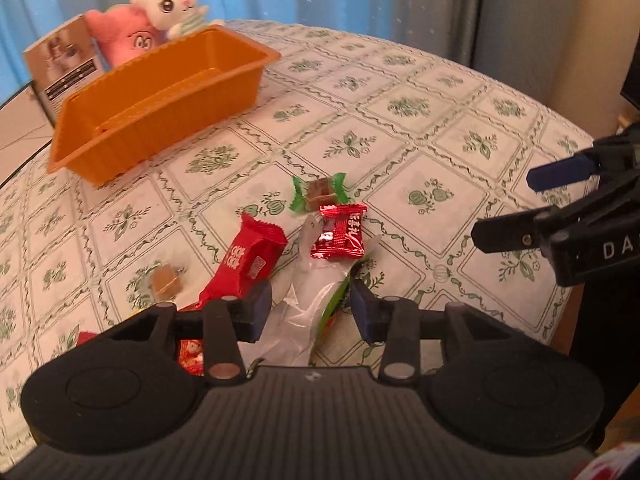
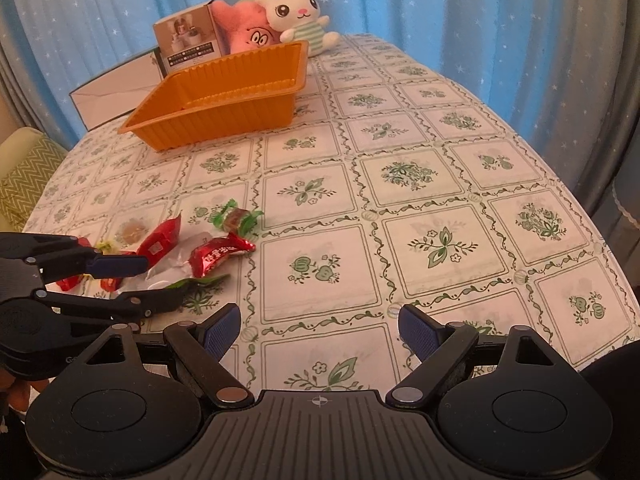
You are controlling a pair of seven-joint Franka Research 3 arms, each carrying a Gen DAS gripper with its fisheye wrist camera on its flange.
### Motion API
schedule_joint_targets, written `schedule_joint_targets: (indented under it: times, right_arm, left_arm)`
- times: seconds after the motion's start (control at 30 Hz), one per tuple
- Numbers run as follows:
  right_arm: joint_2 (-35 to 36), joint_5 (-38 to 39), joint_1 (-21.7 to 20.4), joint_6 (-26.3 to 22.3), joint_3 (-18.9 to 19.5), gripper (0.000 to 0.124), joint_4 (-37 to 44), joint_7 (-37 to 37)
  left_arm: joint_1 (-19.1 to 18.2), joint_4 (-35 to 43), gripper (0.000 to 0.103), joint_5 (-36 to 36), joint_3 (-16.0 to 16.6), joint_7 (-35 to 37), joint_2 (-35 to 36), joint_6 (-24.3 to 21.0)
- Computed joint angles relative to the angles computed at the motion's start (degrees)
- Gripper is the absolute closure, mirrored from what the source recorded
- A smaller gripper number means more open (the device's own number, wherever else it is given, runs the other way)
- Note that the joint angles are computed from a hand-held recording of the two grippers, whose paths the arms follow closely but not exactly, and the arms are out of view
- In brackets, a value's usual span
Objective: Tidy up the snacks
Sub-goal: 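Grasp the white plastic-wrapped snack with the left tool while the right tool grasps a red printed candy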
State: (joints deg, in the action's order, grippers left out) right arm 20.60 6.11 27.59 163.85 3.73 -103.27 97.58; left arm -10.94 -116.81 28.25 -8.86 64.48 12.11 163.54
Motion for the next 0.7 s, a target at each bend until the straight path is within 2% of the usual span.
schedule_joint_targets:
  times: [0.17, 0.27, 0.37, 0.53, 0.7]
  right_arm:
    - [0.84, 0.22, -0.01, -0.46, -0.03, 0.038, 0.86, 0.17]
    - [1.18, 0.54, -0.06, -0.44, 0.17, 0.038, 1.28, -0.07]
    - [1.46, 1.08, -0.20, -0.30, 0.63, 0.038, 1.68, -0.68]
    - [2.31, 3.79, -1.04, 0.34, 2.61, 0.038, 2.74, -3.56]
    - [4.57, 9.25, -2.95, 0.80, 6.37, 0.041, 5.39, -8.86]
  left_arm:
    - [0.91, 1.69, 0.065, -4.08, -1.37, 4.38, 1.03, -2.02]
    - [0.14, 1.23, 0.075, -3.53, -0.86, 3.52, -0.01, -3.72]
    - [0.19, -0.35, 0.077, -4.83, -1.14, 2.71, -1.98, -5.70]
    - [-0.12, -5.23, 0.077, -2.99, -0.69, -4.05, -6.26, -6.21]
    - [0.56, -9.89, 0.077, 1.73, -0.38, -17.12, -10.46, -6.57]
